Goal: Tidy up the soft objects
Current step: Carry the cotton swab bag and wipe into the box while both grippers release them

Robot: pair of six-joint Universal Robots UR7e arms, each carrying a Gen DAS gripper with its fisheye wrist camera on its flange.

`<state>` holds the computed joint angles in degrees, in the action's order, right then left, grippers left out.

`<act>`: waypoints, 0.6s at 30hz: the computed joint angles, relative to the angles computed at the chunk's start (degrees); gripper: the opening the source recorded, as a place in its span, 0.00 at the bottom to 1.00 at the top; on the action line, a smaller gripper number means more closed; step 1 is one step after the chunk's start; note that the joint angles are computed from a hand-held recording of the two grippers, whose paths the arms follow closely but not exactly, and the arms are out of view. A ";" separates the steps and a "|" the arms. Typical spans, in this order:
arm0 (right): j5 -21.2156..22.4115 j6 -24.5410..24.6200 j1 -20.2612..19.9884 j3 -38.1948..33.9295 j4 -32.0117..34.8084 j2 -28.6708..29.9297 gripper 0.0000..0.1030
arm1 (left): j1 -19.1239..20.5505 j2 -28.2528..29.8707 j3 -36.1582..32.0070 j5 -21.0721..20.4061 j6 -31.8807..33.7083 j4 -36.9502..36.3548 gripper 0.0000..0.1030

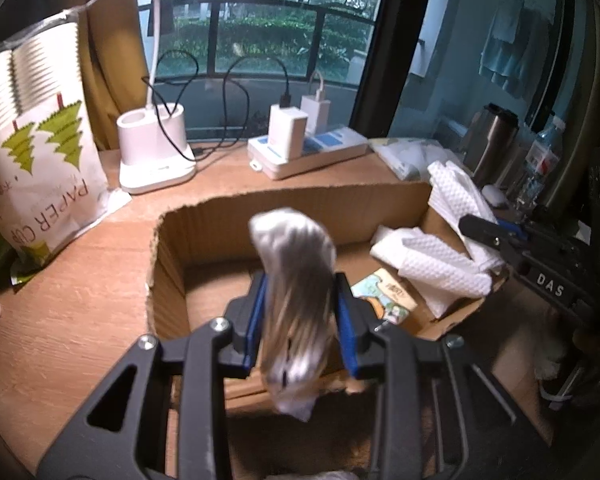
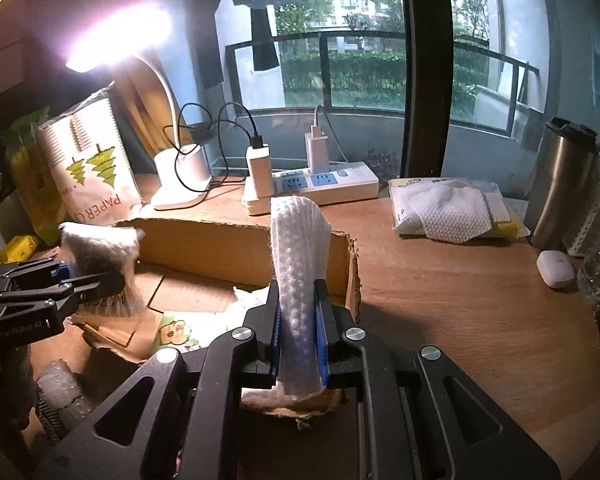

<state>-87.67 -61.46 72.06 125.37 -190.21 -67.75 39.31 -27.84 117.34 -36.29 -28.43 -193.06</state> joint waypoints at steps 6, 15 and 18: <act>-2.71 0.76 0.20 -1.45 -0.62 2.44 0.15 | 0.40 0.10 -0.24 -0.36 -0.69 0.82 0.33; -4.95 0.88 1.30 -1.34 -1.84 3.41 0.24 | -0.09 -0.43 0.09 0.18 -1.44 1.21 0.43; -5.24 0.96 1.57 -0.94 -1.88 3.07 0.34 | -0.64 -0.61 0.64 0.68 -1.37 -0.08 0.53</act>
